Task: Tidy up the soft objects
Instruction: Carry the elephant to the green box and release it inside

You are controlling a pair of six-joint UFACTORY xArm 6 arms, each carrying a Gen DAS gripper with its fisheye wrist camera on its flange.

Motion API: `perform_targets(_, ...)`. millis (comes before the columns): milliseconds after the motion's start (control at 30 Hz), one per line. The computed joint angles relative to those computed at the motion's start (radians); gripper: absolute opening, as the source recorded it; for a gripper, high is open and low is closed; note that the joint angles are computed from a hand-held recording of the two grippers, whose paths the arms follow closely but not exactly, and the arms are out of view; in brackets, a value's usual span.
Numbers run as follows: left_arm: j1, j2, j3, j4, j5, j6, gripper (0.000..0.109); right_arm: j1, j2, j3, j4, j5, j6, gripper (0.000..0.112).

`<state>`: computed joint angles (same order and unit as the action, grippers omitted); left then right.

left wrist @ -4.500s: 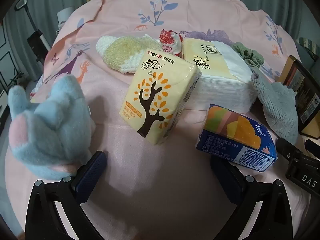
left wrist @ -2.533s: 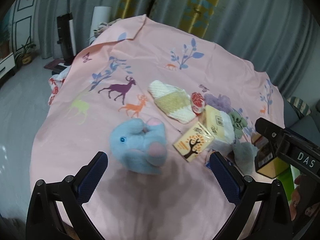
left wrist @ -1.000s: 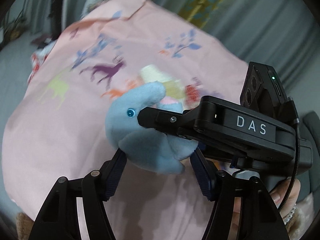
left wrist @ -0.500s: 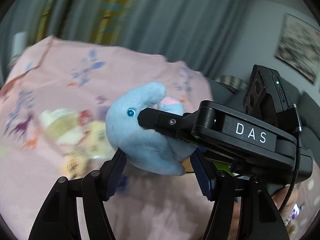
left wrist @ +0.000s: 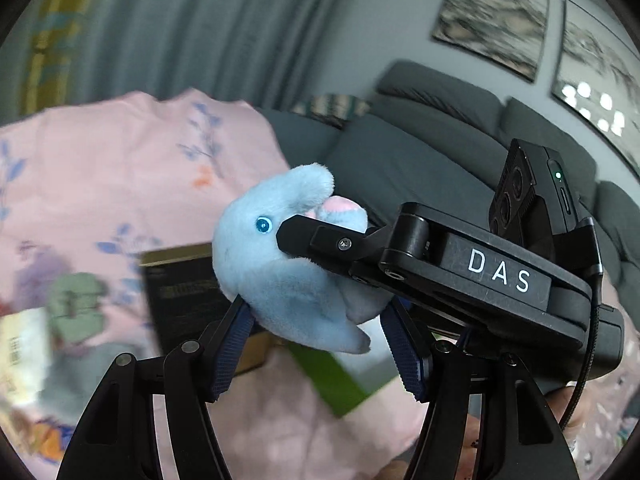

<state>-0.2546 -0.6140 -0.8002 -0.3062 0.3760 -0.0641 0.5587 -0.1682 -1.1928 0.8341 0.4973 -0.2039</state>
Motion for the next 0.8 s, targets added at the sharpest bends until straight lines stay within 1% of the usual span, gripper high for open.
perform_targets(33,-0.015,0.023,-0.016,-0.036,0.001,0.033,0.066,-0.015,-0.004,0.01,-0.016,-0.01,0.024,0.073)
perform_targets(67,-0.031,0.06,-0.042,-0.098,0.002,0.092,0.066,-0.034,-0.007,0.02,-0.035,-0.021,0.049,0.073)
perform_targets(100,-0.044,0.084,-0.06,-0.125,0.004,0.113,0.066,-0.05,-0.015,0.034,-0.048,-0.029,0.067,0.073)
perform_targets(167,-0.054,0.136,-0.1,-0.205,0.027,0.183,0.066,-0.077,-0.021,0.055,-0.102,-0.047,0.133,0.073)
perform_targets(300,-0.062,0.215,-0.171,-0.33,0.104,0.279,0.066,-0.124,-0.004,0.071,-0.203,-0.057,0.254,0.073)
perform_targets(367,-0.059,0.258,-0.208,-0.397,0.151,0.331,0.066,-0.145,0.002,0.078,-0.29,-0.055,0.349,0.073)
perform_targets(433,-0.065,0.286,-0.233,-0.42,0.175,0.355,0.066,-0.162,0.01,0.077,-0.356,-0.05,0.423,0.073)
perform_targets(500,-0.078,0.315,-0.256,-0.41,0.188,0.353,0.066,-0.186,0.0,0.099,-0.353,-0.049,0.428,0.073)
perform_targets(600,-0.093,0.355,-0.283,-0.393,0.201,0.35,0.066,-0.211,0.004,0.106,-0.386,-0.039,0.47,0.073)
perform_targets(733,-0.092,0.402,-0.311,-0.403,0.226,0.351,0.066,-0.239,0.021,0.097,-0.395,-0.005,0.502,0.074)
perform_targets(800,-0.097,0.412,-0.312,-0.398,0.224,0.339,0.066,-0.249,0.027,0.095,-0.409,0.01,0.524,0.075)
